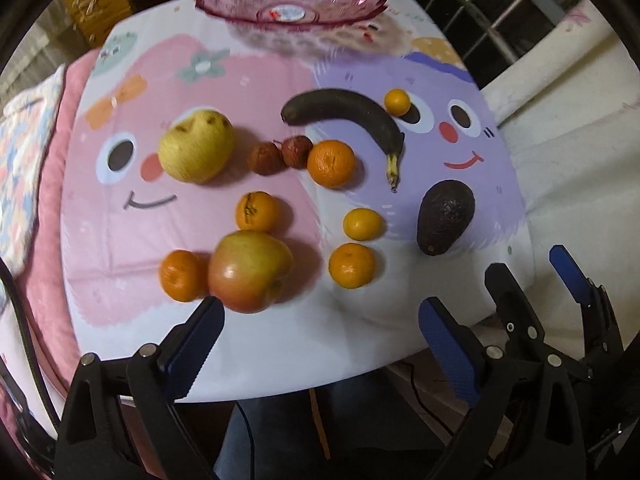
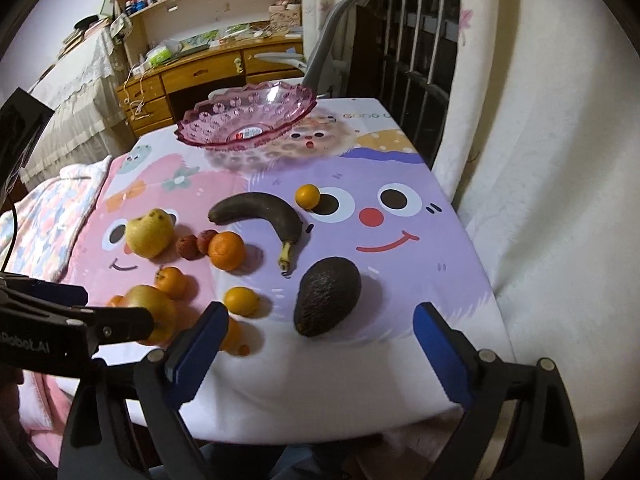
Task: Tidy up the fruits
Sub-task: 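Move the right tool toward the avocado while the left tool approaches a mandarin, then close the right gripper on the avocado while the left gripper closes on the mandarin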
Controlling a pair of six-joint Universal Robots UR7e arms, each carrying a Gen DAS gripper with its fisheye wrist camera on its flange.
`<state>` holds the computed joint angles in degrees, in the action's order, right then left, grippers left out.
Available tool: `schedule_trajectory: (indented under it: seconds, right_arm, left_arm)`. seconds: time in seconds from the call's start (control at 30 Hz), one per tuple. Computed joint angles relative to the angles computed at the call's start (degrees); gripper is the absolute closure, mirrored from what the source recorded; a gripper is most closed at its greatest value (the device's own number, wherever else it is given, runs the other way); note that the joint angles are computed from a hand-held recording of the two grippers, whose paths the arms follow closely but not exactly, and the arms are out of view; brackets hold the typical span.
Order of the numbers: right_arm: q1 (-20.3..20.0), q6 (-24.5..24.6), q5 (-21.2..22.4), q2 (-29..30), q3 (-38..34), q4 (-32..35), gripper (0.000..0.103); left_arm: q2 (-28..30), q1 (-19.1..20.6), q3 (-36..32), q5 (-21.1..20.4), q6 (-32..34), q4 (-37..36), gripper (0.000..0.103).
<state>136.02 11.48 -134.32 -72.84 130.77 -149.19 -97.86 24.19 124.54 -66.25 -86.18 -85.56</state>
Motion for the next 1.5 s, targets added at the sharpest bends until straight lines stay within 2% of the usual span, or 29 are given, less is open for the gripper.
schedule_trajectory:
  seconds: [0.2,0.33,0.43,0.63,0.8,0.9,1.17,1.27,1.43,1.5]
  right_arm:
    - [-6.42,-12.83,4.55,0.81,2.22,-8.46,0.013]
    - [-10.30,-18.36,8.32,0.55,2.44,-9.14,0.015]
    - [-12.74,-22.66,10.35,0.70,2.28,-8.89,0.018]
    - [-15.95,-30.94,15.31,1.53,1.41,-7.04,0.022]
    - [-16.94,-34.81,16.68,3.06,0.53,-5.31,0.023]
    - [-17.62,-36.04,17.23,3.58,0.04,-4.40,0.023]
    - [-20.12,-37.46,20.77,5.00,-1.80,-0.82,0.025]
    - [-20.91,-37.08,22.15,5.25,-2.55,1.35,0.030]
    - [-21.84,-37.92,23.85,5.54,-3.44,2.80,0.031]
    - [-22.23,-38.14,24.59,5.50,-3.74,3.46,0.031]
  left_arm:
    - [3.33,3.77,1.20,-1.86,-3.22,-5.63,0.011]
    - [4.94,6.35,2.48,-3.66,-5.64,-10.16,0.016]
    - [5.65,8.00,3.46,-4.76,-7.74,-12.65,0.024]
    - [6.57,10.14,4.71,-5.23,-11.25,-15.08,0.027]
    - [7.30,11.53,5.34,-5.67,-13.11,-16.02,0.035]
    - [7.34,11.97,6.15,-5.97,-14.15,-17.12,0.036]
    - [7.01,14.26,8.52,-6.87,-15.17,-20.47,0.053]
    - [6.40,14.69,10.00,-7.06,-15.34,-22.37,0.055]
    - [5.61,14.79,12.19,-6.93,-15.83,-25.66,0.063]
    - [5.66,15.04,12.39,-6.70,-15.99,-25.78,0.063]
